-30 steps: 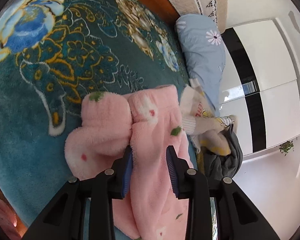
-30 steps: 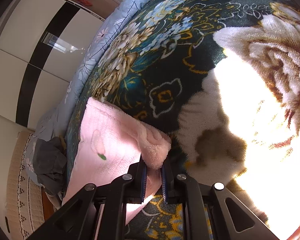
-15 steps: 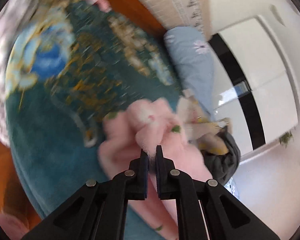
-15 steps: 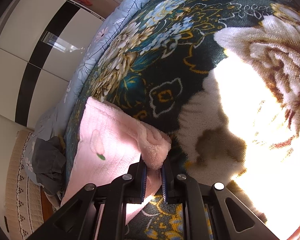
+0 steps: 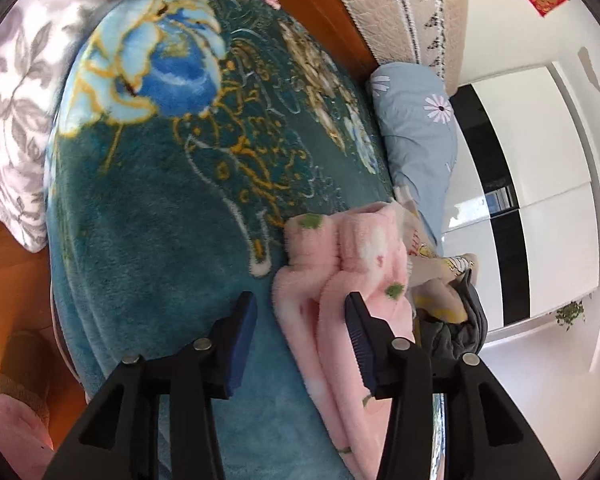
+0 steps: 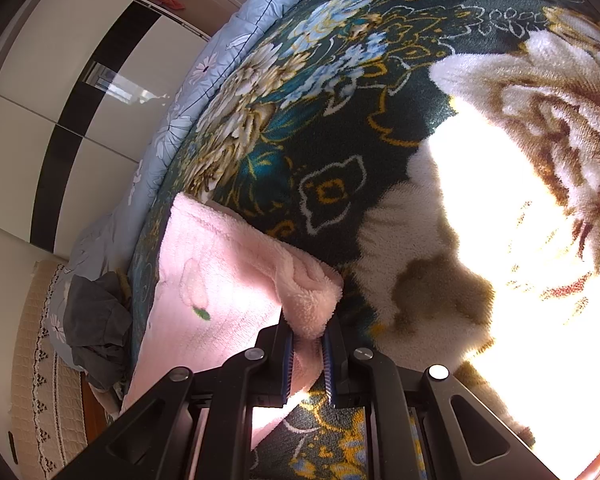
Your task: Fold clothes
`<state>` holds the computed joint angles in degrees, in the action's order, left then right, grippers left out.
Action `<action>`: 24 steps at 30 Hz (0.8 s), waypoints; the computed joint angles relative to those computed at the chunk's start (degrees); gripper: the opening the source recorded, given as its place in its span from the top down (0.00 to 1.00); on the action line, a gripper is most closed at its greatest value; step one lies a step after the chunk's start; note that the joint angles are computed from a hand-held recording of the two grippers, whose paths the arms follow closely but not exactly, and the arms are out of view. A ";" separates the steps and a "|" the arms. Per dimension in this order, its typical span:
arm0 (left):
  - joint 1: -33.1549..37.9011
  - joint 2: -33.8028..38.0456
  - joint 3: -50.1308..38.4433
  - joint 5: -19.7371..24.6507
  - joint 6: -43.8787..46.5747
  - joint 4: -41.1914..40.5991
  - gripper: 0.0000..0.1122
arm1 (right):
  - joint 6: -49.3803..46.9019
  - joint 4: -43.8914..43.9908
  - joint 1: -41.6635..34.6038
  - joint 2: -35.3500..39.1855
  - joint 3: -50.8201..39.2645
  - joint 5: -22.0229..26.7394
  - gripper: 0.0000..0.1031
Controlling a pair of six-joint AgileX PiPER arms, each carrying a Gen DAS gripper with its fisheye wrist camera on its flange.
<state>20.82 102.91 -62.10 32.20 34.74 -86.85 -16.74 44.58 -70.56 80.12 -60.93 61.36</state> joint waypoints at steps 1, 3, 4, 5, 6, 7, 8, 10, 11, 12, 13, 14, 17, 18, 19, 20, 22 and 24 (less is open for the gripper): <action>0.39 0.05 0.26 0.76 1.40 -1.35 0.55 | -0.02 0.06 -0.03 0.01 0.01 0.04 0.86; 0.49 0.75 -0.30 1.72 3.23 -2.93 0.51 | -0.07 0.17 -0.10 0.06 0.02 0.12 0.86; 0.46 1.17 -0.71 2.13 4.01 -3.57 0.50 | -0.12 0.18 -0.13 0.07 0.02 0.16 0.86; 0.53 1.62 -0.92 2.60 4.60 -4.54 0.50 | -0.12 0.18 -0.13 0.07 0.02 0.16 0.86; 0.70 2.22 -1.06 3.59 5.80 -6.28 0.49 | -0.08 0.11 -0.10 0.09 -0.02 0.17 0.86; 0.89 2.92 -1.25 4.90 7.31 -8.24 0.49 | 0.00 0.06 -0.07 0.08 -0.03 0.15 0.86; 1.08 3.62 -1.45 6.24 8.69 -10.07 0.49 | 0.08 0.02 -0.02 0.05 -0.01 0.12 0.86; 1.26 5.01 -2.64 8.27 8.52 -10.24 0.49 | 0.24 -0.06 0.08 -0.05 0.05 0.04 0.86; 1.32 5.70 -3.34 9.19 8.10 -9.94 0.49 | 0.26 -0.05 0.07 -0.07 0.08 0.04 0.86; 0.98 5.87 -4.30 8.91 6.65 -8.48 0.49 | 0.24 0.00 0.03 -0.08 0.11 0.06 0.86; 0.41 5.80 -5.19 8.24 5.41 -6.89 0.49 | 0.20 0.06 -0.01 -0.08 0.14 0.07 0.86; -0.13 5.79 -5.93 7.80 4.70 -5.67 0.49 | 0.15 0.12 -0.04 -0.07 0.17 0.08 0.86; -1.63 5.82 -8.01 6.26 0.89 -1.17 0.50 | -0.02 0.34 -0.18 0.04 0.19 0.20 0.86; -2.12 5.75 -8.54 5.20 -1.07 0.65 0.51 | -0.05 0.42 -0.22 0.07 0.20 0.25 0.86; -2.55 5.69 -9.03 4.15 -3.43 2.62 0.51 | -0.08 0.49 -0.27 0.10 0.20 0.30 0.86; -2.99 5.66 -9.53 3.14 -5.92 4.73 0.57 | 0.25 0.21 -0.14 0.26 -0.01 0.37 0.86; -3.15 5.88 -10.46 2.54 -10.46 7.84 0.67 | 1.35 -0.80 0.32 0.72 -0.69 0.54 0.86; -3.35 6.16 -11.66 2.20 -14.67 10.93 0.76 | 2.64 -1.70 1.01 1.17 -1.54 0.33 0.86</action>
